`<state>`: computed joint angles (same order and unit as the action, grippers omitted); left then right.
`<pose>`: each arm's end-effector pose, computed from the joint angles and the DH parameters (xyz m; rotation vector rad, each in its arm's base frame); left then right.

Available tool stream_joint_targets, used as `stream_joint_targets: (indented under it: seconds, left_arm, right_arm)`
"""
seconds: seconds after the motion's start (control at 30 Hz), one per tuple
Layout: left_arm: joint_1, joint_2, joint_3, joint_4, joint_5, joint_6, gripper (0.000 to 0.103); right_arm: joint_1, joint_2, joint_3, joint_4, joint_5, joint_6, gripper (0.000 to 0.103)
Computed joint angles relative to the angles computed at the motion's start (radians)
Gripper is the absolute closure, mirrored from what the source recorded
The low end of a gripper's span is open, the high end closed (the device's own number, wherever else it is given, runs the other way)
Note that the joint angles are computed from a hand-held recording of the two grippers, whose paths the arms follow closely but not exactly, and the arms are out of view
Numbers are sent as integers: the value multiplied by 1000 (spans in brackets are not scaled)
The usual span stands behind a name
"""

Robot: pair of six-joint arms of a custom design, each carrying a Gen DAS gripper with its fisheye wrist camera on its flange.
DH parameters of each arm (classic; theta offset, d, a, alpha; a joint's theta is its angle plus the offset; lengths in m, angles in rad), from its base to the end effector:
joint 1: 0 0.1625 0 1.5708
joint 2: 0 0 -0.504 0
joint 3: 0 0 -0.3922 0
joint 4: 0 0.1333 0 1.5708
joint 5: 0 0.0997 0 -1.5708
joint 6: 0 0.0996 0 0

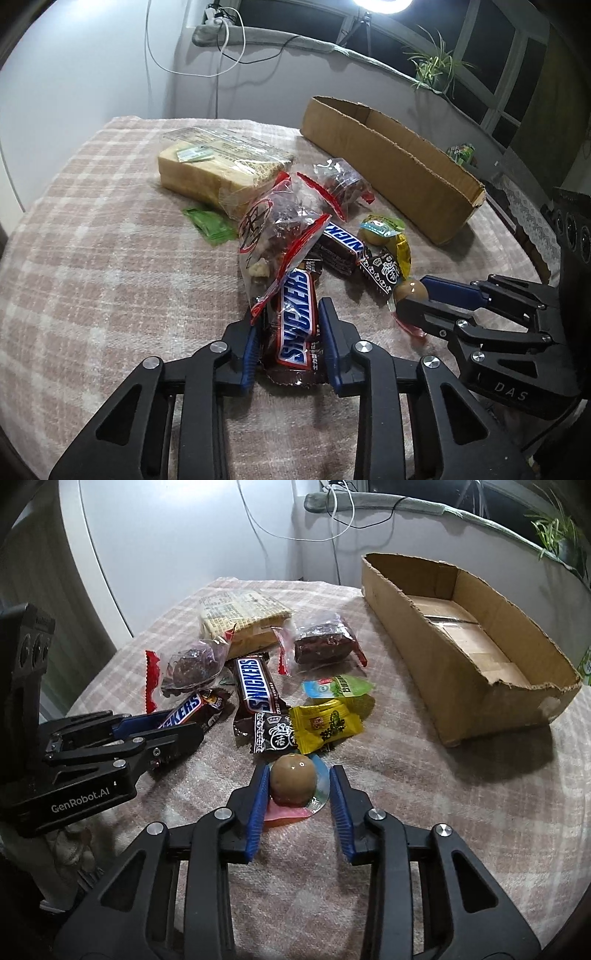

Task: Organize snacks
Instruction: 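Reach the left tool to the Snickers bar while the right tool reaches the chocolate egg, then carry the Snickers bar with the left tool while the right tool carries the egg into the box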

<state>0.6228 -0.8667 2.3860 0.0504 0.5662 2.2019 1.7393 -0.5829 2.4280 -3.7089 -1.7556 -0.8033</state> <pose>-0.0737 -0.3205 0.1014 0.0090 2.3476 -1.0450 0.1869 -0.4128 -0.0025 1.3005 -2.5461 0.3181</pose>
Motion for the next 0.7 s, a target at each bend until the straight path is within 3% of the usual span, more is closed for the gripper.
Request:
stream_joint_targets:
  seconds: [0.37,0.43,0.7]
  left_arm:
    - [-57,-1,30,-36,13,-48,76]
    - [-70,1,29,-36,15,-47,76]
    - [-99,-17,7,-6,-16,-43,76]
  right_arm:
    - [-30,-41,39,-41,42,2,70]
    - [-34,-55,40,-35,51,6,74]
    - [-44,-98,32,-11,81,-3,75]
